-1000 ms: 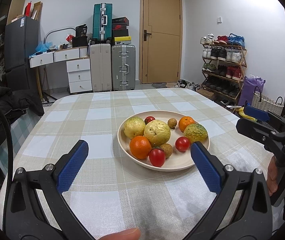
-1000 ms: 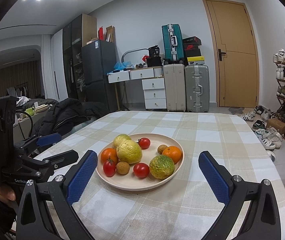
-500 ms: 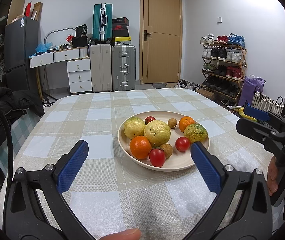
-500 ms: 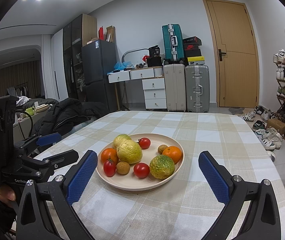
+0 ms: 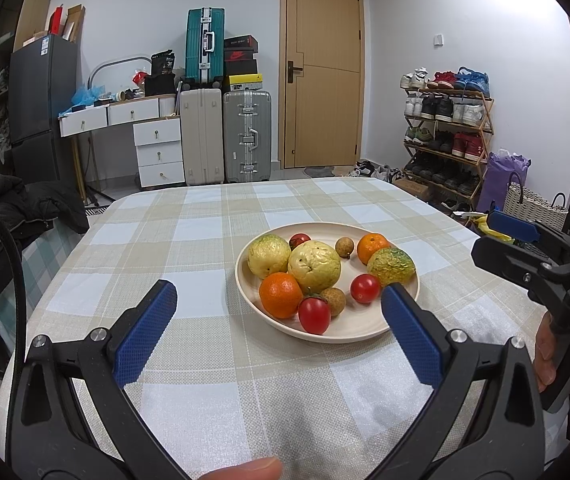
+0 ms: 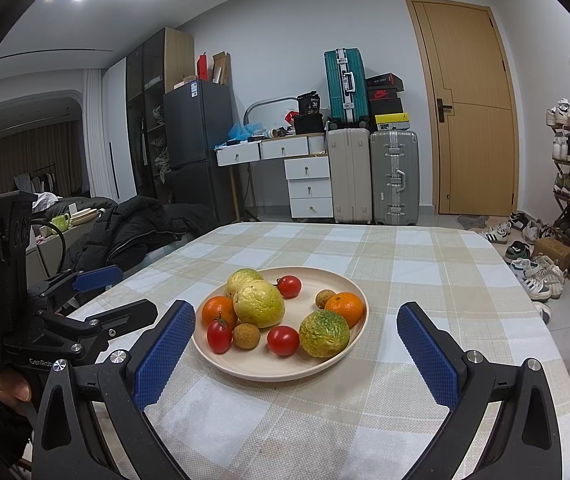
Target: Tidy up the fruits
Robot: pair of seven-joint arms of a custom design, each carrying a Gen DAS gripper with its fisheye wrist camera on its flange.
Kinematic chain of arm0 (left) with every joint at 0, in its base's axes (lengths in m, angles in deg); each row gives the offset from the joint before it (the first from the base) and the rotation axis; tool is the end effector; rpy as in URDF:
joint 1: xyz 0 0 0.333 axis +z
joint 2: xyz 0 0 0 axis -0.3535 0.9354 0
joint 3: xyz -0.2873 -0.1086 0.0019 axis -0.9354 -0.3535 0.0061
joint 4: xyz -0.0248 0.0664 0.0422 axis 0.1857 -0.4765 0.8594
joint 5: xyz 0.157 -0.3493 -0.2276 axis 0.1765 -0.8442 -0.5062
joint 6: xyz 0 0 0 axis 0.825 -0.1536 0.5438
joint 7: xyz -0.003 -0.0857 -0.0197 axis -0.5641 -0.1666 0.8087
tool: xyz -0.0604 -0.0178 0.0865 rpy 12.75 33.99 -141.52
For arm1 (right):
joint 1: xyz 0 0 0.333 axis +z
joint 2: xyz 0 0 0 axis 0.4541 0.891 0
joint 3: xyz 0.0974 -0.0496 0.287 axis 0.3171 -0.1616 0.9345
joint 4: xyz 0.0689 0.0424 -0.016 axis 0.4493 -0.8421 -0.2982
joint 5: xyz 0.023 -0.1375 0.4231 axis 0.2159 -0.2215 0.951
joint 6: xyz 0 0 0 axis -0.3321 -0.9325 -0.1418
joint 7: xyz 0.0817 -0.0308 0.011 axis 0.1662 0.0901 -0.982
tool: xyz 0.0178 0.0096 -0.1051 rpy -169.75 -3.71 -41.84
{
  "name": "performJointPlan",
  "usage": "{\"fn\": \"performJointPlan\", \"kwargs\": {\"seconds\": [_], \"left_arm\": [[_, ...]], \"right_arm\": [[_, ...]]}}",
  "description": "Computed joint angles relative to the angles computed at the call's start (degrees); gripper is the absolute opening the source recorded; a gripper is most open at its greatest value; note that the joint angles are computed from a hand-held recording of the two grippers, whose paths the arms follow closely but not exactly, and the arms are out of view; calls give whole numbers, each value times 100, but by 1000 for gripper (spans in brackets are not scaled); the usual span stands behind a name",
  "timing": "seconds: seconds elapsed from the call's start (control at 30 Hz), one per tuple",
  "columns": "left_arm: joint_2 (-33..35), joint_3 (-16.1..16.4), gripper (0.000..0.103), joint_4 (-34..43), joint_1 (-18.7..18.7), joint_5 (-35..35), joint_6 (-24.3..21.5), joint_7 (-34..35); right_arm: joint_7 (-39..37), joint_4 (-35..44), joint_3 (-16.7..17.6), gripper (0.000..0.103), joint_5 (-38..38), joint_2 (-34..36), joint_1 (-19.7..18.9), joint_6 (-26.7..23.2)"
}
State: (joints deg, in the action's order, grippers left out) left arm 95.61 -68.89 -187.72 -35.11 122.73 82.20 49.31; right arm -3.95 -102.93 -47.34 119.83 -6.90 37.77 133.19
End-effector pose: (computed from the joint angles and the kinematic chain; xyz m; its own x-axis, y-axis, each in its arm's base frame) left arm 0.6138 -0.2957 0.5061 0.1413 -0.9896 0.0285 -0.4194 -0.0860 -0.9037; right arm 0.6932 0.2067 0.5042 0.6423 -0.7430 -0.1879 -0.4266 -0.1429 -0.8931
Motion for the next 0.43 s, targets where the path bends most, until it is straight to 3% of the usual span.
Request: {"fn": "performJointPlan", "kwargs": {"seconds": [0.43], "left_arm": [[-20,-1,102,-3,-2,49,18,-6]], "right_arm": [[-13,0,2,103,10,1,-1,0]]}}
